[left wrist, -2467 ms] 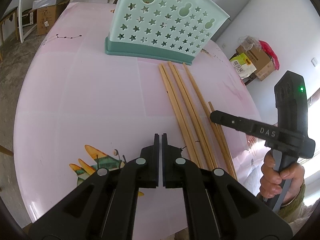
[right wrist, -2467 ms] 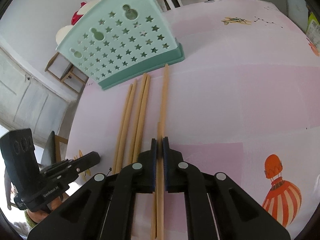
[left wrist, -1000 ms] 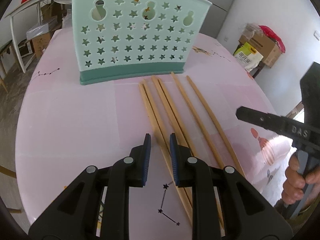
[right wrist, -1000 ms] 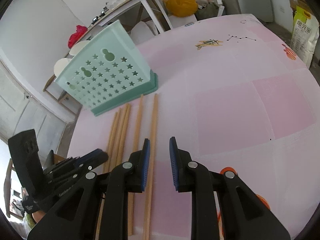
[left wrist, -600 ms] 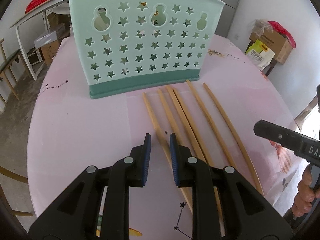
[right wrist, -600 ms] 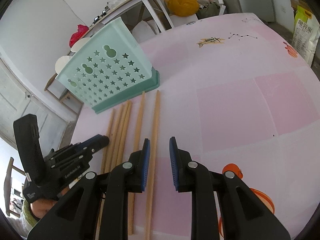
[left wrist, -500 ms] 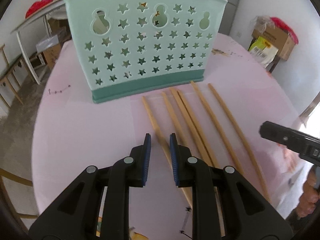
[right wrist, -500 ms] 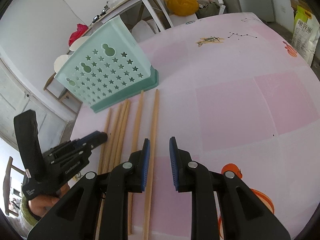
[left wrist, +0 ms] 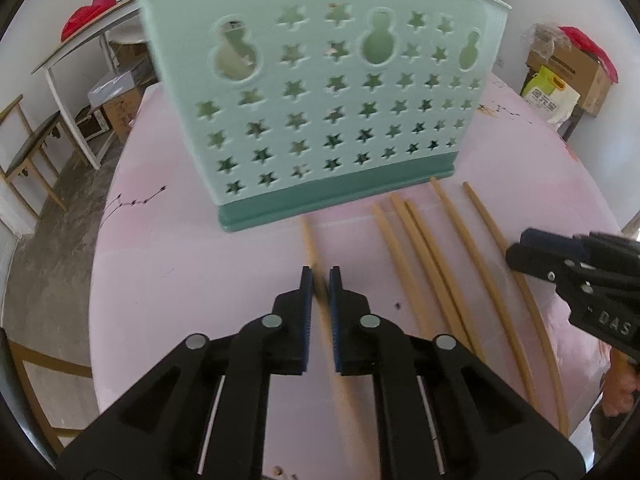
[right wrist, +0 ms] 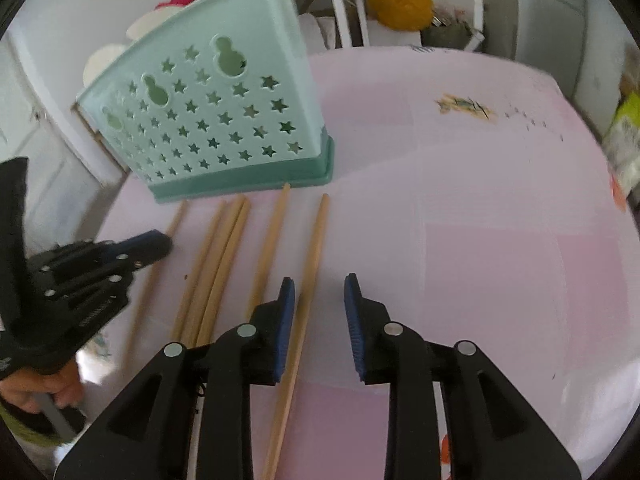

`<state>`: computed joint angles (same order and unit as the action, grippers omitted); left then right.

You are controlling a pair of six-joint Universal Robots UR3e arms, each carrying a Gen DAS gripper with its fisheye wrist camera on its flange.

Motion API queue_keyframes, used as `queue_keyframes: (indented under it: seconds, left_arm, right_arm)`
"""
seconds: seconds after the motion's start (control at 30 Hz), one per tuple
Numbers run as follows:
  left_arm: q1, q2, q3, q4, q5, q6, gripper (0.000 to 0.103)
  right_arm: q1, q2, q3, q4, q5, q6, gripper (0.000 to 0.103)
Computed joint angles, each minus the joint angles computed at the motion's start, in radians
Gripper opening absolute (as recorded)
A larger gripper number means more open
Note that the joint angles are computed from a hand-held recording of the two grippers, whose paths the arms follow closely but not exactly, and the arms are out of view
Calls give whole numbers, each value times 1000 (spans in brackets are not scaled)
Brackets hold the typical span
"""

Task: Organize utensils
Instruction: 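Close the left tool on one chopstick while the right tool closes on another, then insert the left tool's chopstick into the green holder while the right tool lifts its chopstick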

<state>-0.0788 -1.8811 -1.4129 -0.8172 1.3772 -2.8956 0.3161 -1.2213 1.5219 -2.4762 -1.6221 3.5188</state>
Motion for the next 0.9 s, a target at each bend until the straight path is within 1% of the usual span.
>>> queue_keyframes:
  seconds: [0.1,0.23,0.3,0.33,0.4,0.47,0.5,0.57,0.67,0.73,0.77,0.83,0.87,0.9]
  left_arm:
    - [28,26,-21,-19,-12,16,5]
    - [35,28,-13,-40,-2,43,6]
    - [27,16,2,-40,17,41,6]
    - [19,4,13,-37,22,32,6]
    - [22,2,9,-25,14,22,5]
    - [32,0,10,-25,-6,5,5]
    - [37,-5,27,-43,-18,-2,5]
    - [70,11,17,-57,-73,-20,5]
    - [117,64,-29,-17,-148,-30,5]
    - [183,139,-85,18,-265,-39,5]
    - [206,164,-98,24,-303,-42,5]
    - [283,233,-125,28,-427,-55,5]
    - [307,253,-127,25,-465,-61,5]
    - [350,283,-128,23,-532,-73,5]
  right_arm:
    - [10,11,-36,43,-16,-27,26]
    - [28,47,-102,96,-54,-58,25]
    - [43,73,-141,116,-93,-67,15]
    - [41,75,-144,115,-88,-65,11]
    - [33,72,-132,98,-72,-47,7]
    - [28,67,-117,79,-74,-28,7]
    - [18,54,-93,52,-51,-16,7]
    - [-1,24,-50,15,-18,1,7]
    - [-23,-37,22,-54,12,7,7]
    - [-34,-83,70,-102,31,14,7]
    - [-38,-115,96,-124,33,18,7]
    - [-41,-158,130,-148,30,22,7]
    - [-45,-188,152,-164,33,26,7]
    - [-48,-206,167,-174,38,28,7]
